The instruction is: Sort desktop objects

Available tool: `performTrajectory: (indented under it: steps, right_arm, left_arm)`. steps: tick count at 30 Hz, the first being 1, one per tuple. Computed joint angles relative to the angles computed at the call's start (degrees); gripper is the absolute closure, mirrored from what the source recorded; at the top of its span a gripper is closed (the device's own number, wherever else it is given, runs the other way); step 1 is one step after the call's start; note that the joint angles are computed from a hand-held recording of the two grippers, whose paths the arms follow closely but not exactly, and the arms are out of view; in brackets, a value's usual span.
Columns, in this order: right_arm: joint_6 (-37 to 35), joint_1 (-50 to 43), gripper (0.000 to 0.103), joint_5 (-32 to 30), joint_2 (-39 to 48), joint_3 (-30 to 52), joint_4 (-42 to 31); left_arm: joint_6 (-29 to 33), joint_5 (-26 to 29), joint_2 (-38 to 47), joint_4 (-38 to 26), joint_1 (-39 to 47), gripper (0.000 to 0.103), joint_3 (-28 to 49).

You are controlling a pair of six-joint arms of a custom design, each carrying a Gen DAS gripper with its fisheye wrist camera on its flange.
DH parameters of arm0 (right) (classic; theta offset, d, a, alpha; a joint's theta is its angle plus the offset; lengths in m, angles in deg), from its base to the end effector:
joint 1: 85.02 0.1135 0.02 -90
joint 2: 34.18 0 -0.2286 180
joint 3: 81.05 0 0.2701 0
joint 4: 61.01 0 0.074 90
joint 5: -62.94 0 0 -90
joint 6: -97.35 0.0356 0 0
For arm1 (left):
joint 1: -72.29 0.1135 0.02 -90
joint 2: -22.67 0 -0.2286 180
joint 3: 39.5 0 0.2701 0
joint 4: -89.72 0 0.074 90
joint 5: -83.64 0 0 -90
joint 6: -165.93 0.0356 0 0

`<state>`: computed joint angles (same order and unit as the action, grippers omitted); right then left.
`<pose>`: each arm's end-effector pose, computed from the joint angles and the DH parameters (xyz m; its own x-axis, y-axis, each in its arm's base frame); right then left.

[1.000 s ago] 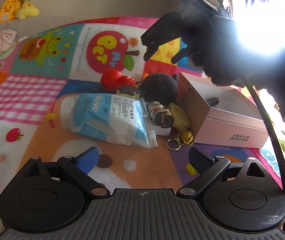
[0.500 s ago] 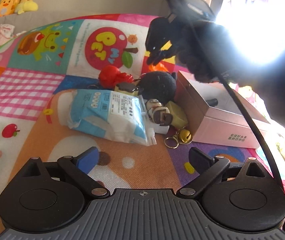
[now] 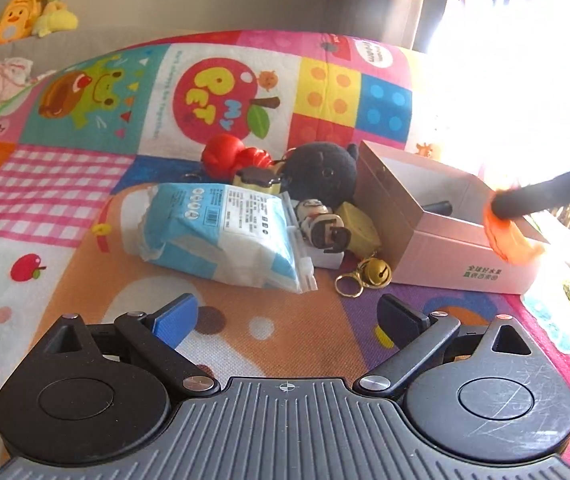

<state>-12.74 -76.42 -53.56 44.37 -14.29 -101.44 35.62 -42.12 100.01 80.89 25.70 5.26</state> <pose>0.2981 0.0611 0.1987 -0.5951 -0.4009 -0.6965 -0.6480 0.7520 0.1208 0.2039 -0.1852 0.1230 -0.5331 -0.2003 -0.8220 -0.0742 0.9789 -0.1904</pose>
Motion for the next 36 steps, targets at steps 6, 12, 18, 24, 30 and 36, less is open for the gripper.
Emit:
performTrajectory:
  steps: [6,12,18,24,30,36]
  right_arm:
    - [-1.5,-6.4,0.058,0.2,-8.3,-16.1,15.0]
    - [-2.7,-11.8,0.026,-2.5,-14.4,-27.7,23.3]
    - [-0.4,-14.3,0.006,-5.1,-16.4,-34.5,28.9]
    - [3.2,-16.0,0.001,-7.0,-11.2,-32.4,29.7]
    - [4.9,-15.7,0.000,-5.6,-10.0,-31.7,29.7]
    - [5.2,-14.3,0.000,-3.3,-10.7,-32.0,29.3]
  left_arm:
    - [1.4,-5.8,2.0,-5.5,-2.5,0.011,5.8]
    - [7.2,-6.5,10.8,-6.8,-1.3,0.028,15.5]
    - [10.0,-3.4,22.3,-8.6,2.8,0.050,25.9]
    - [9.5,-4.8,18.6,-9.6,1.4,0.069,23.6]
    - [7.5,-2.4,8.4,-11.6,-7.1,0.069,15.2]
    - [1.4,-1.7,6.7,-14.8,-12.4,0.051,11.9]
